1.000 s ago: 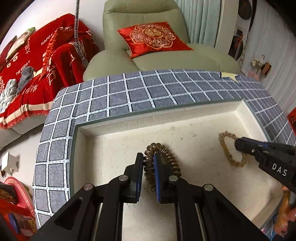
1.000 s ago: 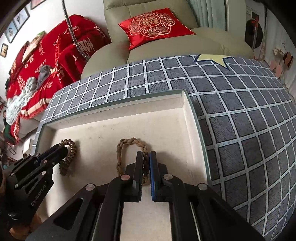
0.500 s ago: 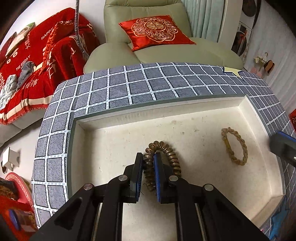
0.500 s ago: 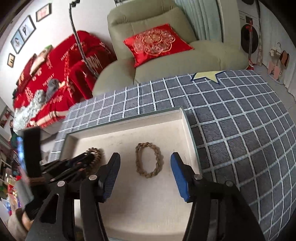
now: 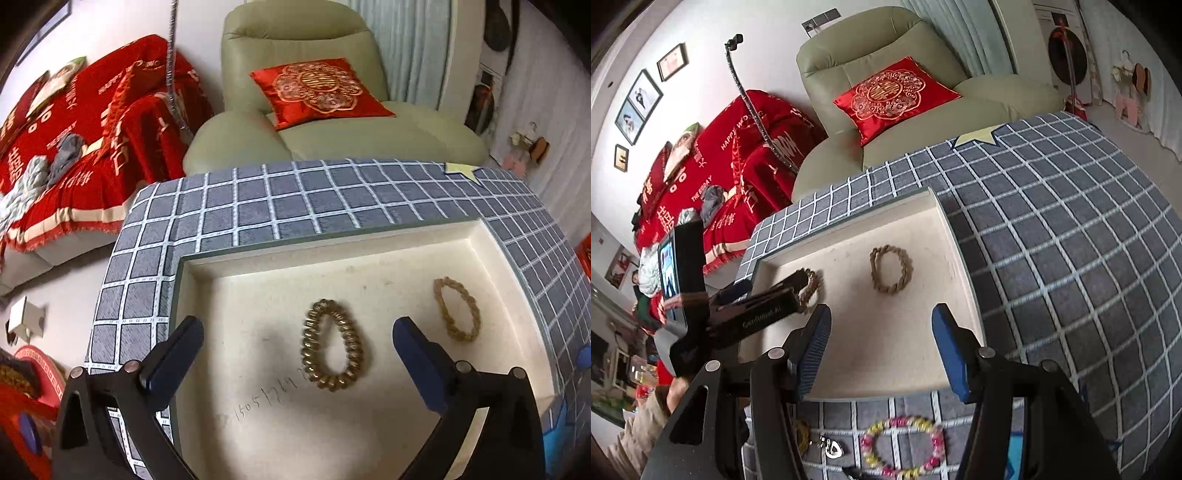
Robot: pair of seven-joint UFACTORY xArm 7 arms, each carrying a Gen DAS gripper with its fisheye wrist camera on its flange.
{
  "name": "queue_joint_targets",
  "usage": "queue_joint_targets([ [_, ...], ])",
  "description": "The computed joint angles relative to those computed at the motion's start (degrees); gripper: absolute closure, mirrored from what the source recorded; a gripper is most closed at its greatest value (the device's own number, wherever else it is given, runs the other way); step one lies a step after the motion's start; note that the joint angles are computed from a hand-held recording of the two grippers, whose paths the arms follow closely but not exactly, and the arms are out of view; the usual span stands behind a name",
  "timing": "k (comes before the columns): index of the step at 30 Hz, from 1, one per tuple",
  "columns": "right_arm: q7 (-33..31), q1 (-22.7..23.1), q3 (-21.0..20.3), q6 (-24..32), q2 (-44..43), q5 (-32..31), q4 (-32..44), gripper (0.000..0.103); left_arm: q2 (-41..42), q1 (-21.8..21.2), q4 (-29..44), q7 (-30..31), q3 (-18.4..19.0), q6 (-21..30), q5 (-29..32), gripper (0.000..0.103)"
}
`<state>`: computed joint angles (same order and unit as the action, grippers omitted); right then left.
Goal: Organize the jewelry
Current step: 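Withdraw both open tools from the tray back over the table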
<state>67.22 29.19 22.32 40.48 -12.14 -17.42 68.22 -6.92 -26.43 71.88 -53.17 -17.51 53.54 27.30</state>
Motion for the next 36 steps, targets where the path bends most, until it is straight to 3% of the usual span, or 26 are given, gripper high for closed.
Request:
queue_joint_targets([
  [4,0.0,0.43,0.28,1.17,-0.84,0.59,-0.8,0.041,-1.57,-0.35,0.02,-0.34,-0.68,0.7,1.27,0.0],
  [5,0.0,0.53,0.32,1.35,-1.26,0.84,-1.16,0.038,-2.56,-0.38,-0.49,-0.68,-0.88,0.28,1.43,0.0],
  [7,0.75,0.5,0.69,1.26,-2.4,0.8,-2.23,0.021,-4.74,-0.3,-1.87,-1.27,-1.4,-0.8,1.14,0.0],
  [12,3.26,-0.04,2.47,1.79,-5.31,-0.18,-4.58,0.02,-12.48,0.25,-7.38,-1.92,-2.99,-3.03,-2.65,0.0],
  [13,3.61,-0.01,2.69,1.6,-5.97,0.01,-5.24,0.012,-13.7,0.51,-8.29,-1.97,-3.45,-3.1,-3.54,0.0],
  [14,3.99,-0.01,2.99,1.34,-6.63,0.12,-5.88,0.011,-15.33,0.55,-9.44,-1.9,-3.8,-2.94,-4.8,0.0],
  [21,7.13,-0.65,6.81,2.72,-9.74,-1.52,-7.29,0.011,-25.73,1.28,-16.62,-3.19,-7.22,-1.99,-11.72,0.0],
  [28,8.18,1.08,8.38,6.14,-11.41,1.6,-7.26,0.011,-31.74,2.77,-18.32,-4.52,-12.61,3.66,-12.2,0.0],
  [36,8.65,2.78,9.58,10.07,-14.33,4.69,-8.21,0.011,-37.62,-0.67,-24.29,-3.47,-10.9,3.24,-19.72,0.0],
])
